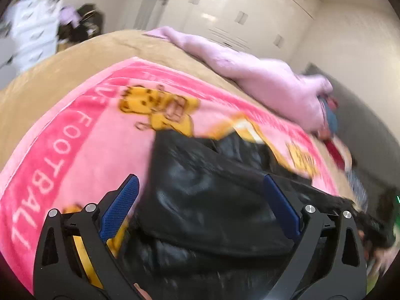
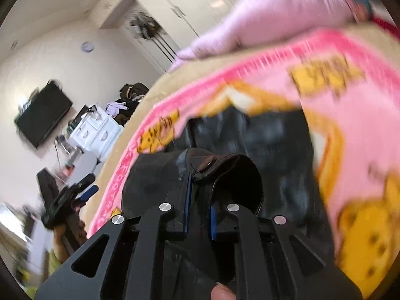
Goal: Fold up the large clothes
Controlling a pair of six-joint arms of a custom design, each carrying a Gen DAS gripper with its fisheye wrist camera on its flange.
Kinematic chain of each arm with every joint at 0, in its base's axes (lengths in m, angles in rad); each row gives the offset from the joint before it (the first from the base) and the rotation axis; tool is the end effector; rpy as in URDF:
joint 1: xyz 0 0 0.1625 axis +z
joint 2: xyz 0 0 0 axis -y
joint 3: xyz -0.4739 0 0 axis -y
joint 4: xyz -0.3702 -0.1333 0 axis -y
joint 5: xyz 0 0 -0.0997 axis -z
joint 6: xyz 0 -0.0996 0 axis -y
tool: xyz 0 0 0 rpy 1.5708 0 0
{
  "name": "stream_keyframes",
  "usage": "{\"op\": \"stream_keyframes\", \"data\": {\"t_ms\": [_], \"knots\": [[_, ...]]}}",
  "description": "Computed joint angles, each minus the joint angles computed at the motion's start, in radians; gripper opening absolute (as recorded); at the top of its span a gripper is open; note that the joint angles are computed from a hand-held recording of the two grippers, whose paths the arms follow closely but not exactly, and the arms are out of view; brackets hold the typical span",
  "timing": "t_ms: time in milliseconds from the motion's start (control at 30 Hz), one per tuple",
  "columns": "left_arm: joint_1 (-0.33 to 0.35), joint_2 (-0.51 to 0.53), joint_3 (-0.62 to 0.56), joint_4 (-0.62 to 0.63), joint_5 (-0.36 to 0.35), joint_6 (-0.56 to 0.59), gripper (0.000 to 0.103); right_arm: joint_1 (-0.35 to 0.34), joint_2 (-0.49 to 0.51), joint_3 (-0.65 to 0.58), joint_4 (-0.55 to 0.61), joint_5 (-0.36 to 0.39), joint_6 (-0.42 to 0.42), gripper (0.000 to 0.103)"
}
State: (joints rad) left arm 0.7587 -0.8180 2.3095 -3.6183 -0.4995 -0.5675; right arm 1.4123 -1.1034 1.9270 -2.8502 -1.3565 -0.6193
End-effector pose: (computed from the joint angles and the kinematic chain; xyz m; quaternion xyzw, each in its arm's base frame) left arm -0.1843 -0.4789 0.1514 -0.0381 0.8378 -0.4944 0.2284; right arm 0.0582 -0.6144 0.2705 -0.2447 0.9374 -0.2474 0.0112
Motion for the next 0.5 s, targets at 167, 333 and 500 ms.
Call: {"op": "stream_keyframes", "data": {"t_ms": [167, 333, 500], "knots": [[0.084, -0.008, -0.093, 0.016, -0.068, 0.072, 0.072, 0.059, 0.034, -0.049, -0.078, -0.051, -0.095, 0.011], [0.161, 0.040, -0.188, 0.111, -0.128, 0.075, 0.042, 0.027, 0.072, -0.072, -0.081, -0.077, -0.089, 0.011], [0.203, 0.080, -0.242, 0.235, -0.132, 0.044, 0.040, 0.016, 0.091, -0.086, -0.100, -0.113, -0.060, 0.011]]}}
